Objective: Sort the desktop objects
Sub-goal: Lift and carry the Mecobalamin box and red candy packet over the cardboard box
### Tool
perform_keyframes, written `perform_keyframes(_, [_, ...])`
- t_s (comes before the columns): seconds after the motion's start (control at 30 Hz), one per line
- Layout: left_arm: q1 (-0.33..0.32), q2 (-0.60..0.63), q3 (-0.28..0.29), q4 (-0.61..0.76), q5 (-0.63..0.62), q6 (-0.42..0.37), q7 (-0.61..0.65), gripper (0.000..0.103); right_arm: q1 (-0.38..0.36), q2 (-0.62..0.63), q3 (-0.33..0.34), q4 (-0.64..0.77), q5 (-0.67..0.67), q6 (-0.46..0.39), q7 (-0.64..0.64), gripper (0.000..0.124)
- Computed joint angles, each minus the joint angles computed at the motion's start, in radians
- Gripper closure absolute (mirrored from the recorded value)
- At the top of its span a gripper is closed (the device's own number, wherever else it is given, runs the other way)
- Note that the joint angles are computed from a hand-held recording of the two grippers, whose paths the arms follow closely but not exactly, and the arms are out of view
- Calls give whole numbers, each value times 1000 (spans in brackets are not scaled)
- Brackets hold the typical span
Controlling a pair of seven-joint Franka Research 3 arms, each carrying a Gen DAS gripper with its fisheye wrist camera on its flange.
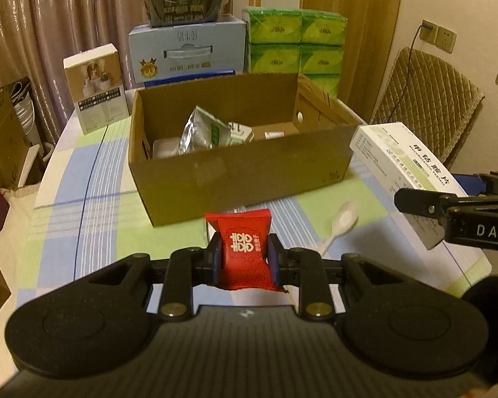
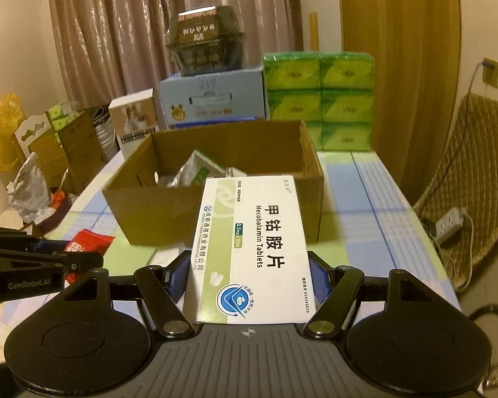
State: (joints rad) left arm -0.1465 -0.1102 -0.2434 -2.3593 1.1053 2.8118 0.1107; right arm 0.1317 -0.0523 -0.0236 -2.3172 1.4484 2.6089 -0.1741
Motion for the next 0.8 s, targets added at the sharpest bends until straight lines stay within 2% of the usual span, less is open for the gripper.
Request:
perform_keyframes(0.5, [11,180,84,228,-48,28,178,80,10,171,57,243,-63,31,92,56])
perform_keyframes(0.8, [5,276,133,336,-120,47,299,80,-1,296,106,396,-139,65,171,56])
